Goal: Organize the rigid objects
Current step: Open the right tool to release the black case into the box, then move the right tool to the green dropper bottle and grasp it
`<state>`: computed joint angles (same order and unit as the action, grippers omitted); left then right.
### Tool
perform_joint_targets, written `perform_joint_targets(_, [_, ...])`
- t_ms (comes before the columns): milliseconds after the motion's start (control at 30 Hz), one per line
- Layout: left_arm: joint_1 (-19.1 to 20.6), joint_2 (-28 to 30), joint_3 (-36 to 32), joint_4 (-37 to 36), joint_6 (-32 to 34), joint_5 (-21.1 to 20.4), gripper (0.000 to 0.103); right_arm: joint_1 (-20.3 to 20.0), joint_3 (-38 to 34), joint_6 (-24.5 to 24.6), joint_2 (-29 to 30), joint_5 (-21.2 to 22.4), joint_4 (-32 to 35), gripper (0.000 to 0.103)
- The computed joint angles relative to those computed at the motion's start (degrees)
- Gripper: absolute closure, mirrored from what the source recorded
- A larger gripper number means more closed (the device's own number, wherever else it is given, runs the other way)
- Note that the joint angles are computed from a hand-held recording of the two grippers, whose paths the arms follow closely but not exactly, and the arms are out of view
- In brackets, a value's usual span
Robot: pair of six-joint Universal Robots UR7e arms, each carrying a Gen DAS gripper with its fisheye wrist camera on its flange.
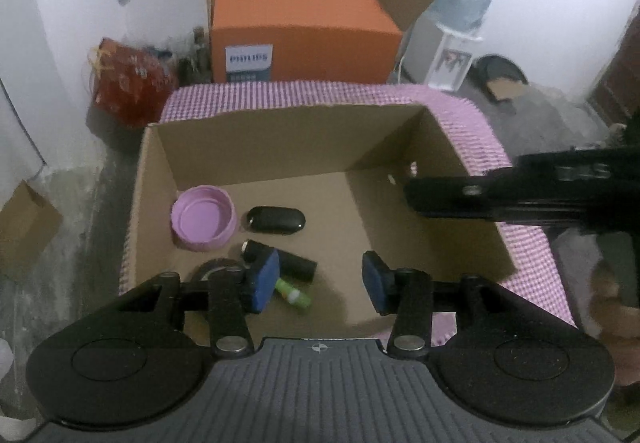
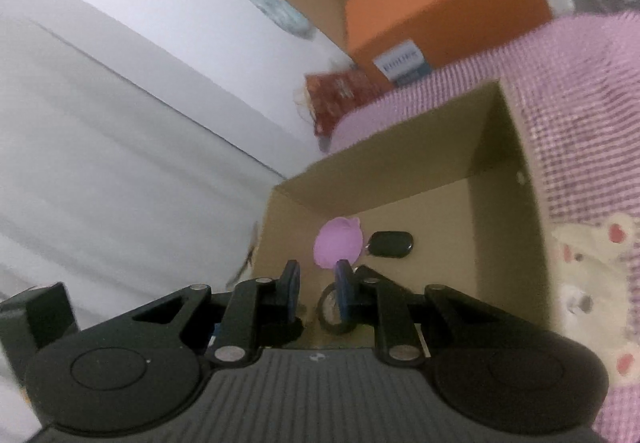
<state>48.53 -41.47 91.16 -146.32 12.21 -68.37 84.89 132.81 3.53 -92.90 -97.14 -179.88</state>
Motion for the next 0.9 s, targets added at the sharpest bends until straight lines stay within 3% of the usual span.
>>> perform_joint_targets(100, [0.4, -3.7, 5.6, -4.1, 0.8, -2.7, 0.053, 2.0, 4.9, -2.9, -4.0, -1.3, -4.0, 0.078])
perform_joint_targets(167, [0.6, -5.7, 8.9, -6.3, 1.4, -4.1, 0.053, 4.0, 8.2, -4.9, -5.6, -3.8, -8.0, 0.059])
perform_joint_targets(233, [0.6, -7.5, 12.3, -9.3, 2.2, -5.1, 0.053, 6.1, 11.0, -6.8, -5.5, -7.1, -12.9, 0.052])
perform_joint_targets(467, [-0.5, -10.1, 23.4, -21.0, 6.6, -5.1, 0.043, 11.5, 16.2, -10.7, 2.9, -17.5, -25.8, 0.052])
perform_joint_targets(633, [-1.3, -8.3, 28.5, -28.7, 10.5, -3.0, 0.042, 11.4, 15.6, -14.4, 11.3, -21.9, -31.0, 0.057])
perform_joint_targets(900, [-0.9, -5.0, 31.8, -35.9, 15.2, -2.1, 0.044, 10.2, 14.5, -19.2, 16.4, -23.0, -33.3, 0.071])
